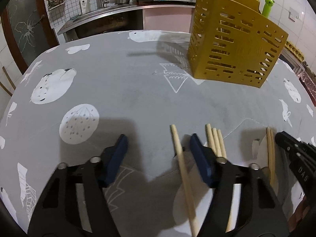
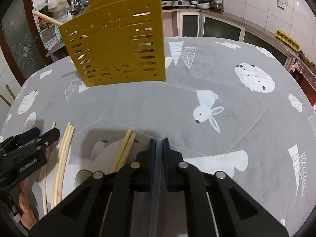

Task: Organize utensils
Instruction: 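Grasp another chopstick with the left tool while the right tool grasps the spoon, then carry the chopstick with the left tool while the right tool carries the spoon to the holder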

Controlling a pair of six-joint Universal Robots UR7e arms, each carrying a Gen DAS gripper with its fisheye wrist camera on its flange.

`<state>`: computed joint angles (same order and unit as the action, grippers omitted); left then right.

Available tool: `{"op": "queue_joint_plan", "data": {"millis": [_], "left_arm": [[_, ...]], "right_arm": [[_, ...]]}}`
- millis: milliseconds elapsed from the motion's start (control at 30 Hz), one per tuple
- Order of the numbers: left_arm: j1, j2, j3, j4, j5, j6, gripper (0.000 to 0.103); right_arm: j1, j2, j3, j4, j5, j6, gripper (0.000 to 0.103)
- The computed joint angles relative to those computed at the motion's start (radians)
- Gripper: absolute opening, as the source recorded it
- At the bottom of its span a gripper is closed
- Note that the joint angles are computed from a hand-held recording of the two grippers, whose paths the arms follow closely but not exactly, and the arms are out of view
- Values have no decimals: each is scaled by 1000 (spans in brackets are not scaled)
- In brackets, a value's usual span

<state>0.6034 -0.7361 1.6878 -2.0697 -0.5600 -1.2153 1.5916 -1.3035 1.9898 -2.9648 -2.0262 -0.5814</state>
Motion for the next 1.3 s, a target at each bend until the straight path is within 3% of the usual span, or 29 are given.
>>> {"op": "queue_joint_plan", "data": {"millis": [133,400,600,767,1300], "left_arm": [[-1,17,-32,12,-17,18,32],[2,32,-65,33,-38,37,7],[-1,18,-37,-23,-33,51,6],[-23,6,-18,-43,13,60,5],[-156,-59,96,-272,281,186,4]], "right_arm": [[-6,-4,2,0,16,5,8],[-10,-13,2,0,31,10,8],[-13,-36,6,-2,55,7,8],[-2,-63,14,-24,78,-8,8],[23,-144,65,-202,211,-67,8]]}}
